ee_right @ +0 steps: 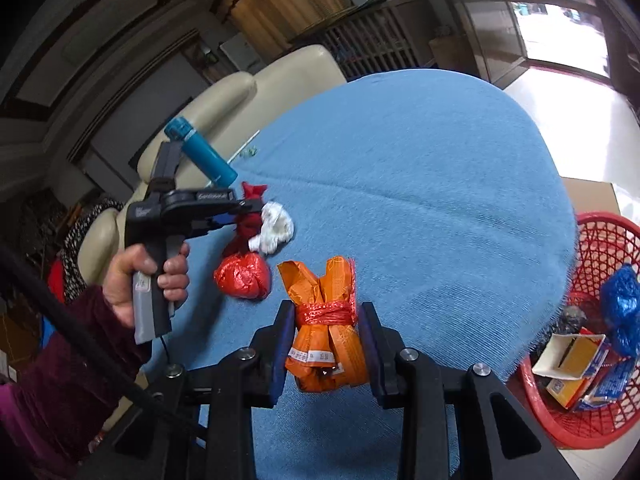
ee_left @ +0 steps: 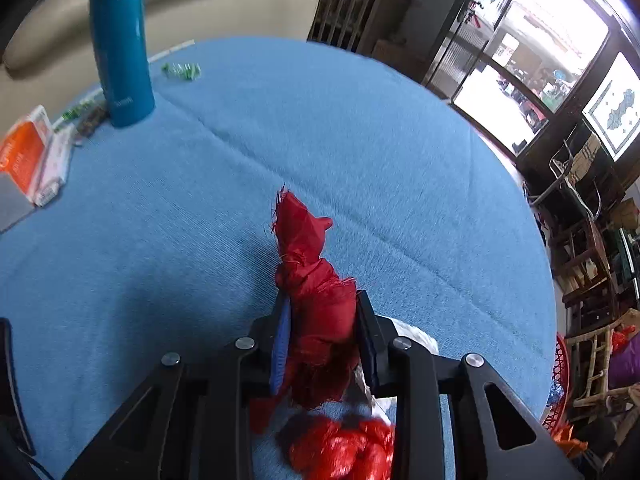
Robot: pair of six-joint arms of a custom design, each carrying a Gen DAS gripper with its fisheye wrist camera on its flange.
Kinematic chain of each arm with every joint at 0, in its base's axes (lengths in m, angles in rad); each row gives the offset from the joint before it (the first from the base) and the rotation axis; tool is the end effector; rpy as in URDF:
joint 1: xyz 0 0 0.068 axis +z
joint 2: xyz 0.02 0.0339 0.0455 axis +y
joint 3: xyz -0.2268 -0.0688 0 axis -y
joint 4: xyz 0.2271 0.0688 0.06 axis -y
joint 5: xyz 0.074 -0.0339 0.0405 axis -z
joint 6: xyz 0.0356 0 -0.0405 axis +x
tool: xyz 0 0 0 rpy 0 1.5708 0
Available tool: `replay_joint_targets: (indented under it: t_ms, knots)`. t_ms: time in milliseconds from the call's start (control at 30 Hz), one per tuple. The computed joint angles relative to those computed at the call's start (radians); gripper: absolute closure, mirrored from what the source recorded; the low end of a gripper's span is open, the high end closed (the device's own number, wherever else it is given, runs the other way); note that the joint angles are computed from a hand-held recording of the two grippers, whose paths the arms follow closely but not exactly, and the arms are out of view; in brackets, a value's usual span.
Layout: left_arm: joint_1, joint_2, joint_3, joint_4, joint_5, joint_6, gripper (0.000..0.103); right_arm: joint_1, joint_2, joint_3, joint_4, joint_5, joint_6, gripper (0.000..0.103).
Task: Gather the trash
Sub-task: 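Lift the red wrapper with the left gripper while the right lifts the orange wrapper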
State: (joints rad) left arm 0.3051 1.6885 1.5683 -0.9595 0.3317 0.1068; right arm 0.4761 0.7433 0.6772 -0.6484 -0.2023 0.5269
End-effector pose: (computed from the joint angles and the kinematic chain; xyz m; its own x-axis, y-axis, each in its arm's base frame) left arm 0.3183 0.0881 0.2761 -0.8510 -0.1623 -0.4995 -0.0471 0.9708 -0.2353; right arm 0.1441 0.0824 0.2405 -0.7970 0.1433 -0.5868 -0.2118 0.8435 0.4937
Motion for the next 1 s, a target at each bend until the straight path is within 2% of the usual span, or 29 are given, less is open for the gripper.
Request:
replay_joint_targets:
  t_ms: [267,567,800,1000]
  knots:
    - [0.076,-0.302,-0.05,-0.016,0.025,0.082,0.071,-0.012,-0.134,0.007,-0.062,0.044,0.023,0.068]
    - [0.14,-0.636,-0.091,-0.134,0.217,0.163,0.071,0.087,-0.251,0.031,-0.123,0.148,0.077,0.068]
    - [0.133,-0.749,-0.104,-0.256,0.284,0.192,0.071,0.164,-0.314,0.081,-0.178,0.239,0.109,0.068]
    - [0.106,-0.832,-0.149,-0.31,0.274,0.218,0.071,0.228,-0.344,0.107,-0.224,0.311,0.137,0.068]
